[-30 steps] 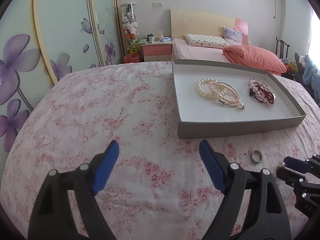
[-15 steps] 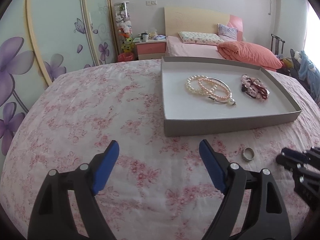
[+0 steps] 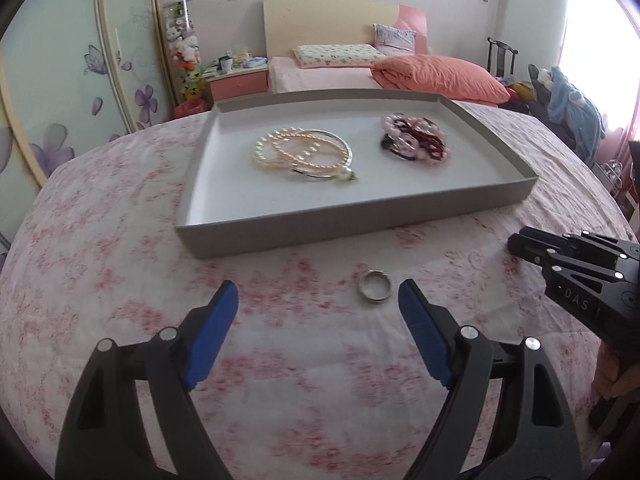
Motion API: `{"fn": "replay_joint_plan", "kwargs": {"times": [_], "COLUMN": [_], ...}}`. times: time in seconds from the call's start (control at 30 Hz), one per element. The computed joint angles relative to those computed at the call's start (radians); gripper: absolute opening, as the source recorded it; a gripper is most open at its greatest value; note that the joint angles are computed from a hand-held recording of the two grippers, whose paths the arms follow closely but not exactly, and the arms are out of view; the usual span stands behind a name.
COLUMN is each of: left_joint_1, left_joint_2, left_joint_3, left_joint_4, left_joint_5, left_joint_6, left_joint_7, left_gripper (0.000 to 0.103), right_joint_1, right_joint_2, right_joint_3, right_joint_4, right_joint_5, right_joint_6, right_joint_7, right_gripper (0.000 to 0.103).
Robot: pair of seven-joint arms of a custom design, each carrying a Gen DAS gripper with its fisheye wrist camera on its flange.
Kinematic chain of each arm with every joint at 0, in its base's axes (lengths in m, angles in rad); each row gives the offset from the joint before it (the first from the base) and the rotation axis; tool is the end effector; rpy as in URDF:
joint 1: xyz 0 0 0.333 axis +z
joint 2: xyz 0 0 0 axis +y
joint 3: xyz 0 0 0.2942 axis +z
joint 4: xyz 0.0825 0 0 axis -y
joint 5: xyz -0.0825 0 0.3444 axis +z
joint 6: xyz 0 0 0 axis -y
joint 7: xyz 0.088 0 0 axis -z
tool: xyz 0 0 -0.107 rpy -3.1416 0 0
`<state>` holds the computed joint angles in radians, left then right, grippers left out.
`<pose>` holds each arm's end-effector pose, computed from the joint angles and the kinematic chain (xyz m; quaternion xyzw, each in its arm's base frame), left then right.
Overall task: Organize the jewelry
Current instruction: 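Grasp the silver ring with the left tool while the right tool holds the pearl earring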
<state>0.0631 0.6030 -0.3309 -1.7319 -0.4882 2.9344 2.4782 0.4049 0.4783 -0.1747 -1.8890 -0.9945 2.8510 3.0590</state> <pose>0.6596 -0.1141 0.3176 -0.4335 0.8324 -0.3034 0.1646 0.5893 0.1937 0.2972 -0.5519 0.7615 -0.2600 0.2190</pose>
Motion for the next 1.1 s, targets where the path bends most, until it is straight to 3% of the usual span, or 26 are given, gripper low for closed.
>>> {"fn": "replay_joint_plan", "kwargs": {"times": [0.2, 0.3, 0.53, 0.7, 1.1], "left_joint_1": [-0.093, -0.111, -0.108, -0.088, -0.035], "left_joint_2": [0.014, 0.026, 0.044, 0.046, 0.041], "left_joint_3": [0.079, 0.096, 0.082, 0.053, 0.069], "left_joint_4": [0.008, 0.025, 0.047, 0.037, 0.035], "left_joint_5": [0.079, 0.111, 0.144, 0.136, 0.128], "left_joint_6": [0.009, -0.004, -0.019, 0.006, 0.011], "left_joint_7": [-0.103, -0.149, -0.198, -0.182, -0.191], "left_gripper": [0.08, 0.074, 0.052, 0.022, 0.023], "right_joint_1": [0.004, 0.001, -0.001, -0.002, -0.003], "right_joint_2": [-0.002, -0.004, -0.01, -0.01, -0.01], "right_joint_3": [-0.002, -0.001, -0.004, -0.004, -0.004], "right_joint_4": [-0.005, -0.007, -0.016, -0.016, -0.016], "right_joint_5": [-0.006, -0.005, -0.009, -0.009, -0.007], "right_joint_6": [0.003, 0.007, 0.019, 0.019, 0.019], "right_joint_7": [0.011, 0.01, 0.014, 0.014, 0.012], "right_gripper": [0.017, 0.017, 0.017, 0.017, 0.017]}}
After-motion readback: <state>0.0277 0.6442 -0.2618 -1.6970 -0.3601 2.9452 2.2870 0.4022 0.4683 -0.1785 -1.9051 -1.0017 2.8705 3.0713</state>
